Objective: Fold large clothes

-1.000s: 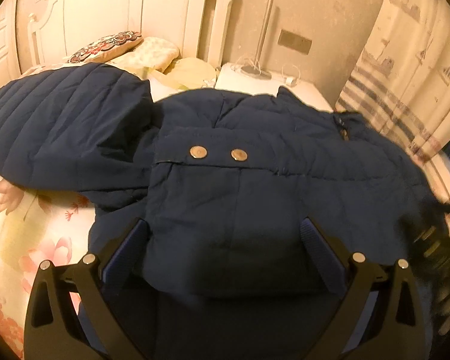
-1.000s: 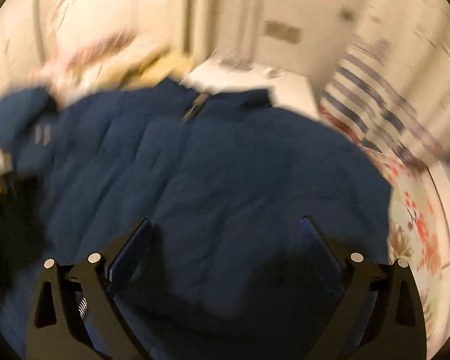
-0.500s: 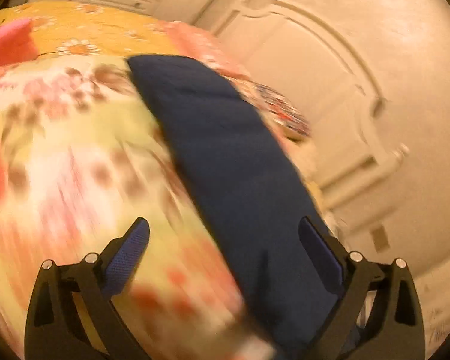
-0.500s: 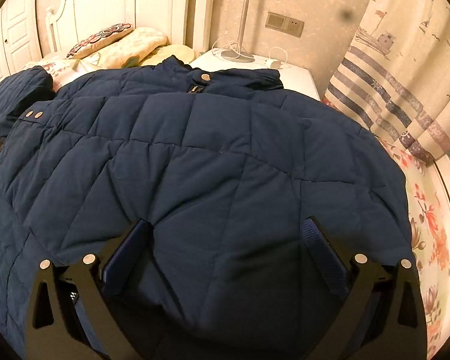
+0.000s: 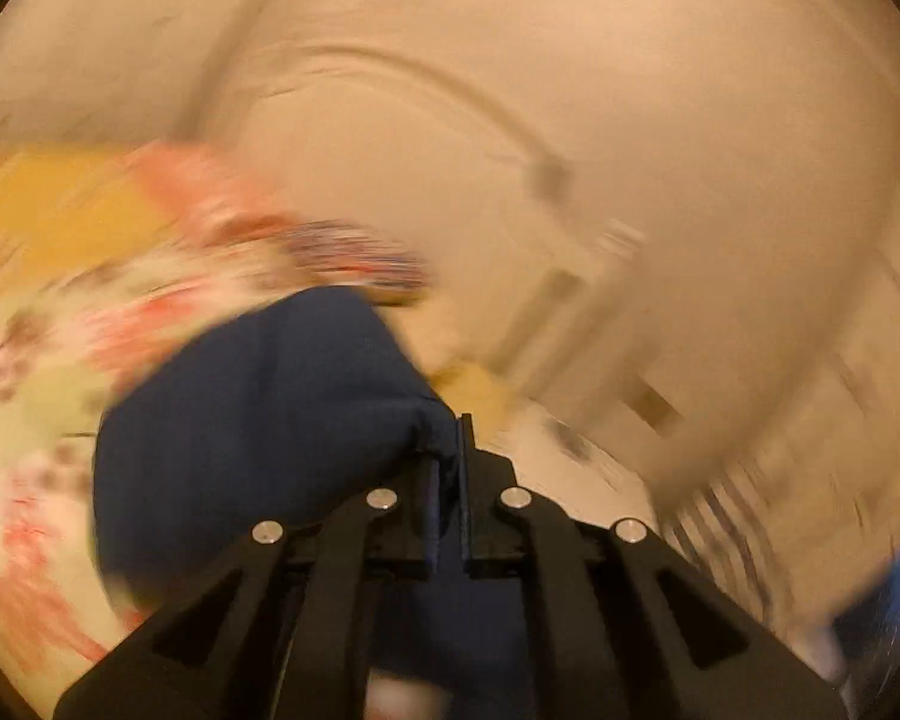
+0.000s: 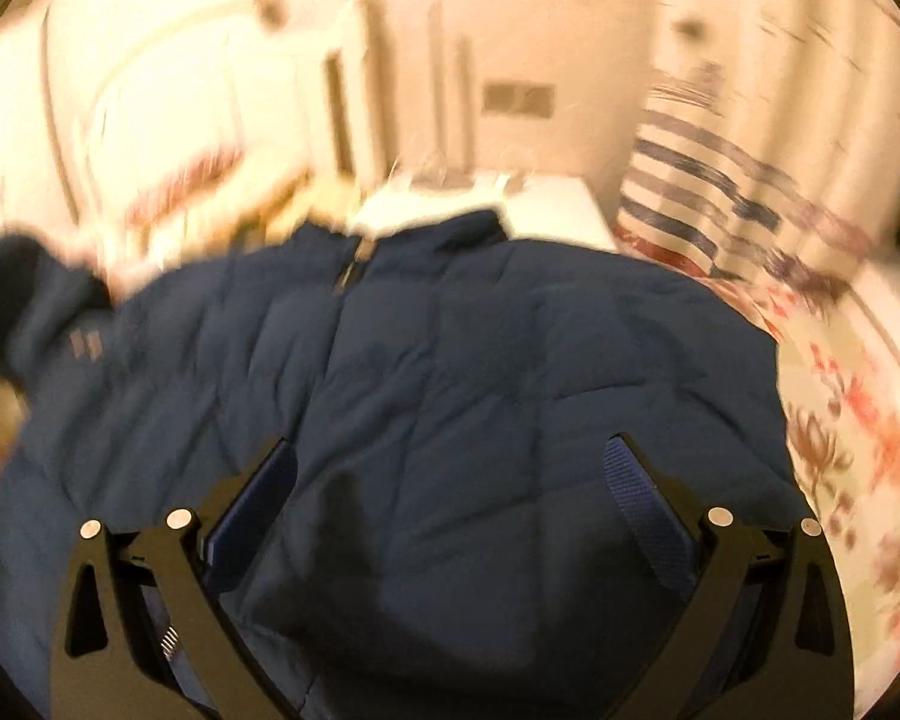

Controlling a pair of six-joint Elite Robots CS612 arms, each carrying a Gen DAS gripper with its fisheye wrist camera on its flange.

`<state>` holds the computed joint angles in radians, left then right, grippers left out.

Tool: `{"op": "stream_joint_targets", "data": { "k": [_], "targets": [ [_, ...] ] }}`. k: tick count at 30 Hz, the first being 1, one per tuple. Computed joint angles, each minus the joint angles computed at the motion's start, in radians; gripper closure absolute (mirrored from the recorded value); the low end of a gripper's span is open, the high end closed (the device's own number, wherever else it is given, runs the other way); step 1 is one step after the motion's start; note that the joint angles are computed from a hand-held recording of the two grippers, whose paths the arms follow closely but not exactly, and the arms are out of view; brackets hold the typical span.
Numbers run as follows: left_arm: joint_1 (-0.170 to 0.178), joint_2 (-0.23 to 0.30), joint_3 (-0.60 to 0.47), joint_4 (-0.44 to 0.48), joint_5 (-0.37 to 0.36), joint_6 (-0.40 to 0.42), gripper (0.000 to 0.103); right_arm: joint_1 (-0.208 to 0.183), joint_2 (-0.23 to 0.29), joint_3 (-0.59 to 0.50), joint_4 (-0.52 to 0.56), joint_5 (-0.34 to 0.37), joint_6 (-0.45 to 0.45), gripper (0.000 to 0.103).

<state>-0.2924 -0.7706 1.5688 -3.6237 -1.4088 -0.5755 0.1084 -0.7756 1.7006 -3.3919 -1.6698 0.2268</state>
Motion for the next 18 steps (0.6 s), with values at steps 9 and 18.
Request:
{"op": "stream_joint_targets", "data": {
  "k": [9,18],
  "targets": [
    [-0.257,0.038,-0.067,0.369,0.007,0.590,0.091,-0.088,0.000,0.073,-0.213,0.123,0.360,0.005],
    [-0.335,0.062,-0.039,0.444,0.175,0.785,0.030,-0.084,0.001,0.067,-0.198,0.128,0.329,0.005]
  ]
}}
